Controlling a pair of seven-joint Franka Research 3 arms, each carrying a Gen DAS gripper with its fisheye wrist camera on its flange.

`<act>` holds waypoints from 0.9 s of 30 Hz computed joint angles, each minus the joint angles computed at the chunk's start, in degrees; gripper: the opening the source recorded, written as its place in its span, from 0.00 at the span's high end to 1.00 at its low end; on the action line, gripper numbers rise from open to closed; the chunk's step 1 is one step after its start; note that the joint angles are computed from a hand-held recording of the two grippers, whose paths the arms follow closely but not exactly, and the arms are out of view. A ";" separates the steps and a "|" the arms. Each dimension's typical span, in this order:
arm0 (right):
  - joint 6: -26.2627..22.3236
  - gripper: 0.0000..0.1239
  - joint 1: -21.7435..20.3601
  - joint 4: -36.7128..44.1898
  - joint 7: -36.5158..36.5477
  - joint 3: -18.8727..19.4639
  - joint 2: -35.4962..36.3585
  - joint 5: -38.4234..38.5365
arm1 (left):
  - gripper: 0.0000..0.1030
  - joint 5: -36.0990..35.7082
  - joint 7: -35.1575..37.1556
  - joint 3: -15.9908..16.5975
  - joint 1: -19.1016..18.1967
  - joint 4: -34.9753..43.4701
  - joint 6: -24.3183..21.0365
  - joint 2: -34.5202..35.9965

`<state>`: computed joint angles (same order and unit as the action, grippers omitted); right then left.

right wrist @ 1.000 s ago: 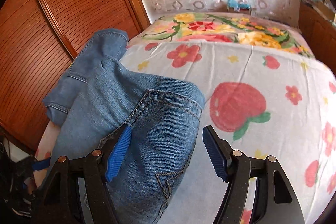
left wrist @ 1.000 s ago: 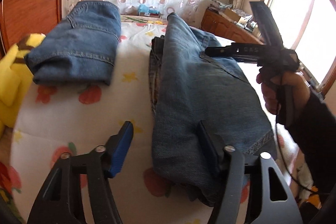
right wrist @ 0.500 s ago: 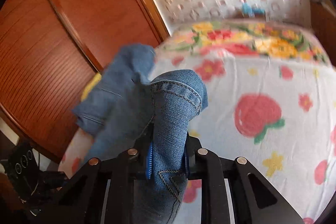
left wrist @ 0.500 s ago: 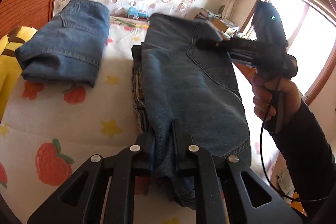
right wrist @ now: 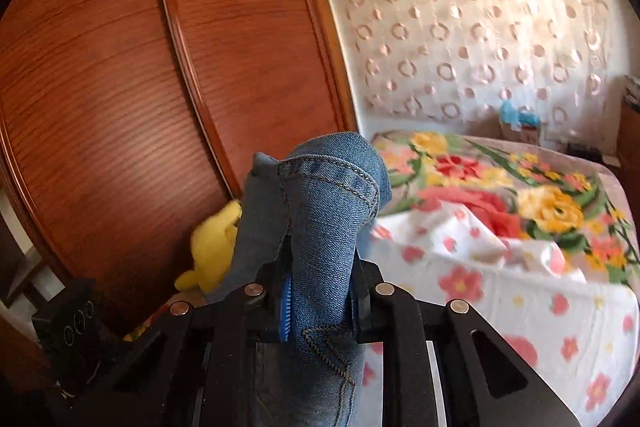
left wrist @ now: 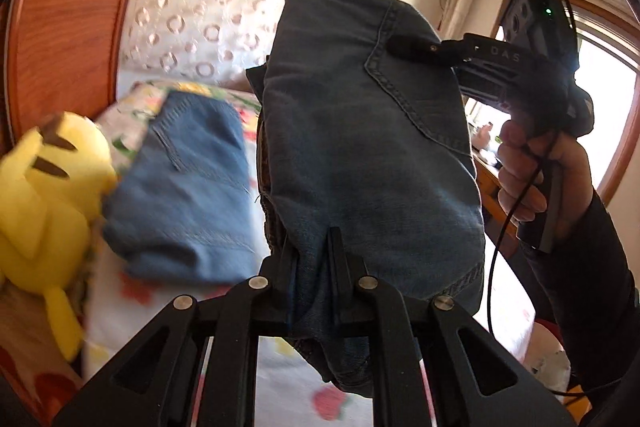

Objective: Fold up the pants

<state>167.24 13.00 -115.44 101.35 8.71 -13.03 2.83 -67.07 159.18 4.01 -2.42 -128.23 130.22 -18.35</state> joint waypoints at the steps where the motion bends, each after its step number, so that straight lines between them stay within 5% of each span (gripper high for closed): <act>1: -0.04 0.83 0.17 1.90 -0.18 0.20 1.53 -0.13 | 0.87 0.06 0.12 0.61 0.43 0.82 -0.26 0.41; 9: -3.49 0.83 5.90 23.64 -13.42 -1.37 17.51 8.81 | 0.87 -1.20 -0.50 2.17 4.86 8.09 1.23 4.82; 13: -3.97 0.83 5.08 30.60 -21.24 -0.94 23.84 17.93 | 0.87 0.56 -0.78 0.91 6.47 11.35 4.79 8.03; 18: -6.44 0.83 3.57 36.00 -19.75 -3.53 33.07 19.16 | 0.88 6.78 -4.82 -3.23 7.01 16.96 8.85 16.97; 20: -12.17 0.81 2.63 40.44 -17.74 -4.89 38.20 17.93 | 0.89 10.90 -7.91 -5.08 7.48 19.51 9.30 20.90; 23: -21.84 0.71 2.38 47.17 -12.25 -7.87 44.57 12.84 | 0.89 11.94 -8.30 -7.38 8.56 19.43 12.51 22.18; 25: -18.30 0.54 1.30 43.98 -13.59 -7.20 43.18 13.02 | 0.89 11.82 -8.67 -7.95 9.48 20.01 11.71 22.66; 27: -15.84 0.48 2.62 41.08 -10.97 -9.27 41.11 9.79 | 0.89 12.82 -9.04 -8.38 9.85 19.86 11.98 22.45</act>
